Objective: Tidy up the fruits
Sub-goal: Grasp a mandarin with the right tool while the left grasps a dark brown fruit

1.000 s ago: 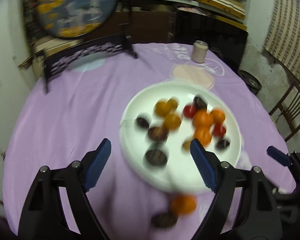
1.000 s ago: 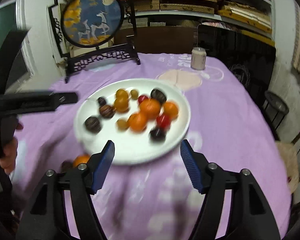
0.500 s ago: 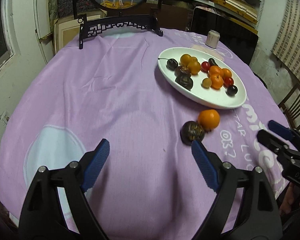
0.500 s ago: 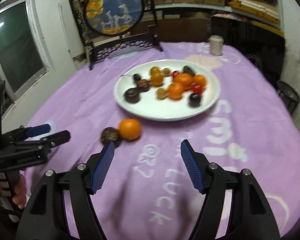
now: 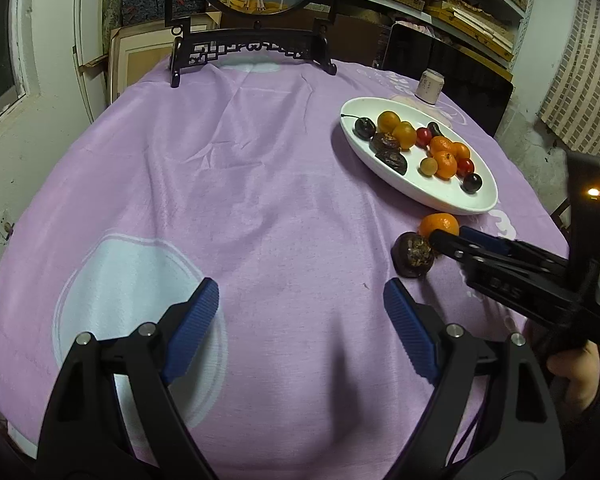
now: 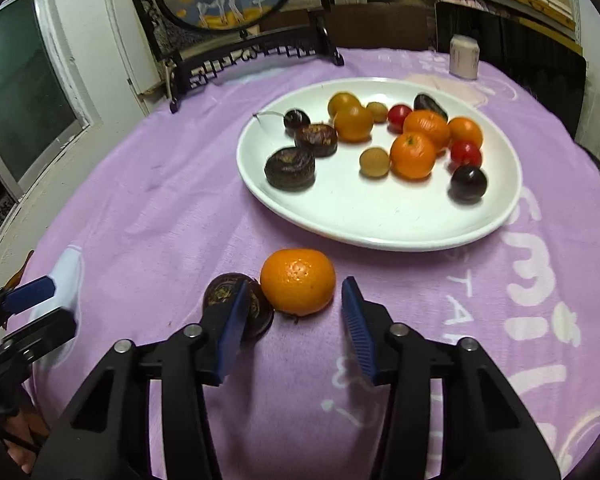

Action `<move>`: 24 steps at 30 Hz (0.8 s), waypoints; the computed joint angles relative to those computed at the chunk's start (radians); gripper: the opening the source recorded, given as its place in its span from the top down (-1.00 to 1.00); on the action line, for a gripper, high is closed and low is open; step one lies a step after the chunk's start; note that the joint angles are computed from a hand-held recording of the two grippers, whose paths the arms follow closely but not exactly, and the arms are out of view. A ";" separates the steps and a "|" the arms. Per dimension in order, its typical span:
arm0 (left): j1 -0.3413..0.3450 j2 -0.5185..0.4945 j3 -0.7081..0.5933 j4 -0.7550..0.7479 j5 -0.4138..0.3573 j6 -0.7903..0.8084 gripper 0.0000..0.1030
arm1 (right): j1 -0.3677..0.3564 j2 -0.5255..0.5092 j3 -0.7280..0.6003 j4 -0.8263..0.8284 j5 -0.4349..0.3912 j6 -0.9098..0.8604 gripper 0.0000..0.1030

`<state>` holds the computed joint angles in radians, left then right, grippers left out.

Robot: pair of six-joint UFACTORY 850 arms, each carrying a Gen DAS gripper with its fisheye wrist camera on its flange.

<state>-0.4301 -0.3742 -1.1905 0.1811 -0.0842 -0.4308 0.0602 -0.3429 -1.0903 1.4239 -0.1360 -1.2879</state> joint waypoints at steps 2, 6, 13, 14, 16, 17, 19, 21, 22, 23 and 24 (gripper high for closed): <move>0.005 0.004 0.007 -0.143 0.007 0.144 -0.68 | -0.008 -0.008 -0.007 0.036 -0.015 -0.018 0.11; 0.003 0.001 0.002 -0.221 0.004 0.229 -0.69 | -0.021 -0.027 -0.021 0.109 -0.045 -0.079 0.21; -0.029 -0.034 -0.049 -0.132 -0.040 0.158 -0.69 | -0.036 0.072 0.070 0.351 -0.064 -0.364 0.23; -0.038 -0.044 -0.063 -0.093 -0.048 0.127 -0.69 | -0.042 0.104 0.099 0.385 -0.049 -0.412 0.23; -0.057 -0.067 -0.092 -0.059 -0.061 0.111 -0.69 | -0.053 0.141 0.133 0.436 -0.018 -0.477 0.23; -0.065 -0.080 -0.107 -0.042 -0.068 0.100 -0.69 | -0.064 0.163 0.155 0.469 -0.003 -0.515 0.23; -0.086 -0.119 -0.154 0.005 -0.090 0.070 -0.69 | -0.081 0.185 0.181 0.510 0.012 -0.568 0.23; -0.100 -0.152 -0.195 0.016 -0.113 0.067 -0.69 | -0.094 0.200 0.201 0.590 0.018 -0.659 0.23; -0.108 -0.174 -0.223 0.011 -0.127 0.075 -0.69 | -0.101 0.206 0.210 0.616 0.020 -0.689 0.23; -0.115 -0.192 -0.246 0.029 -0.137 0.059 -0.69 | -0.106 0.209 0.216 0.626 0.017 -0.701 0.23; -0.123 -0.207 -0.266 0.081 -0.146 0.010 -0.67 | -0.115 0.211 0.222 0.628 0.009 -0.703 0.23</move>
<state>-0.5529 -0.5816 -1.4564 0.2620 -0.2306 -0.4212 -0.0549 -0.1314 -0.8684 2.0522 -0.1268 -1.9910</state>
